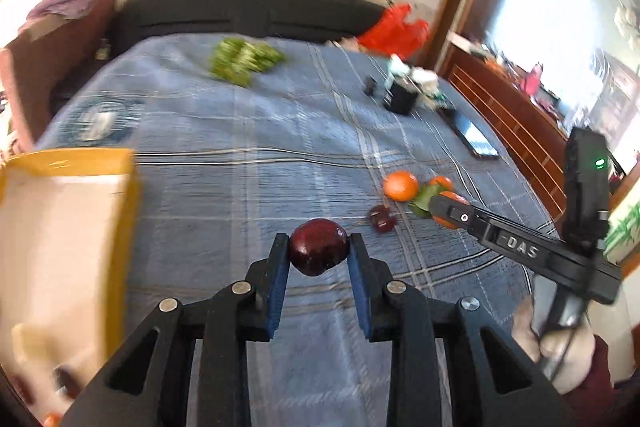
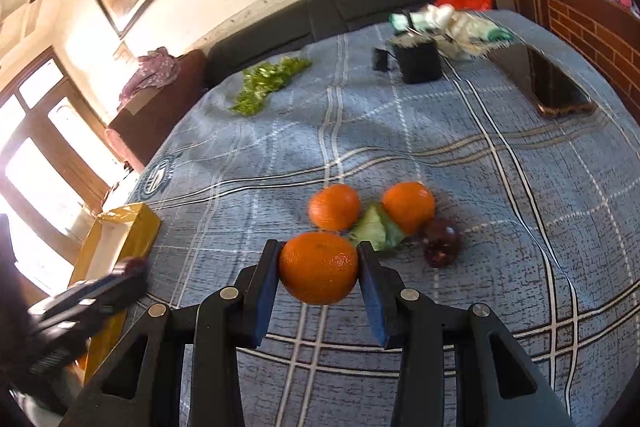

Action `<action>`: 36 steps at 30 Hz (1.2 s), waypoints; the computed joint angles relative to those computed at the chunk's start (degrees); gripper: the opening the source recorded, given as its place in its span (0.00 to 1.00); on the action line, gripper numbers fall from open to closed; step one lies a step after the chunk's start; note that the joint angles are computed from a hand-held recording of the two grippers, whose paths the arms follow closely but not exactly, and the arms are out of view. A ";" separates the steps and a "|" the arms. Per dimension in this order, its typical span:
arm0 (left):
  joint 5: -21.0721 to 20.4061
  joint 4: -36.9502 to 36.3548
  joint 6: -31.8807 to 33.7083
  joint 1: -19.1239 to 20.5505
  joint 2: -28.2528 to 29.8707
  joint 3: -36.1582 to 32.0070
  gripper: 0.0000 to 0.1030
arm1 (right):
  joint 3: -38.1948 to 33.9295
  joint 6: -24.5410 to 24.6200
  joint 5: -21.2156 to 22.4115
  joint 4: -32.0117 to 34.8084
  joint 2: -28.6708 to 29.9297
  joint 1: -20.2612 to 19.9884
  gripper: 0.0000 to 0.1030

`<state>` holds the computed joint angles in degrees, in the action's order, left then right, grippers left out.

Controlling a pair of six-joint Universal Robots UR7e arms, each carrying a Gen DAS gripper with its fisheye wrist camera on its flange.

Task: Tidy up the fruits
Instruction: 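Grasp a dark plum with the left tool while the right tool grasps a mandarin orange, then carry the plum and orange into the yellow tray while both tools open to release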

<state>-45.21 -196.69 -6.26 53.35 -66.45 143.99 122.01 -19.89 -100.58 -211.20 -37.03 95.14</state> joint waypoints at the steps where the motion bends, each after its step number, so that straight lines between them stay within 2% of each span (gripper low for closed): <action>1: 2.05 -0.07 -0.85 -1.32 -2.66 2.29 0.27 | 0.16 -0.61 0.14 -0.41 0.14 0.34 0.41; 4: 8.50 4.73 -5.38 -4.74 -12.23 7.86 0.28 | 0.46 -2.18 0.04 -1.27 0.81 1.58 0.41; 7: 15.31 16.31 -11.23 -6.81 -23.94 11.17 0.28 | 0.26 -2.44 -1.46 -0.41 1.53 4.08 0.41; 9: 19.02 26.00 -15.22 -6.56 -32.16 11.95 0.28 | 0.56 -2.75 -0.48 0.39 1.76 6.42 0.41; 12: 20.86 32.89 -16.74 -3.14 -38.04 10.67 0.28 | -0.40 -1.88 1.87 4.45 2.28 10.08 0.41; 16: 19.77 29.16 -11.25 3.60 -37.08 8.15 0.28 | -5.27 -2.22 1.90 10.89 6.08 16.91 0.42; 19: 14.68 24.37 -6.10 10.93 -33.21 4.80 0.28 | -10.34 -1.93 1.56 17.24 9.97 20.63 0.42; 22: 10.13 23.74 -4.07 17.20 -30.17 1.09 0.28 | -16.42 -1.98 -0.21 23.19 14.66 23.14 0.42; 24: 8.91 24.32 -3.83 20.22 -28.64 -0.94 0.28 | -20.14 -2.03 -1.84 26.92 17.59 24.13 0.42; 27: 6.89 25.23 -4.76 22.75 -27.66 -2.45 0.28 | -25.27 -1.58 -4.34 31.52 21.75 24.91 0.42; 30: 6.76 24.51 -5.13 23.29 -27.43 -2.71 0.29 | -28.31 -1.03 -5.50 34.37 24.00 24.90 0.42; 32: 6.09 24.10 -5.14 23.32 -27.71 -2.65 0.33 | -29.26 -1.01 -6.23 34.95 24.94 25.06 0.43; 34: 5.75 22.82 -4.43 23.04 -28.28 -2.08 0.44 | -28.82 -1.36 -6.29 34.02 24.86 25.05 0.43; 36: 6.03 20.95 -4.00 22.47 -29.08 -1.19 0.47 | -28.88 -0.80 -5.42 34.25 24.65 24.85 0.45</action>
<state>-39.18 -175.75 -10.26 75.82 -95.53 142.80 93.13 -20.69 -106.00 -176.94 -12.38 119.99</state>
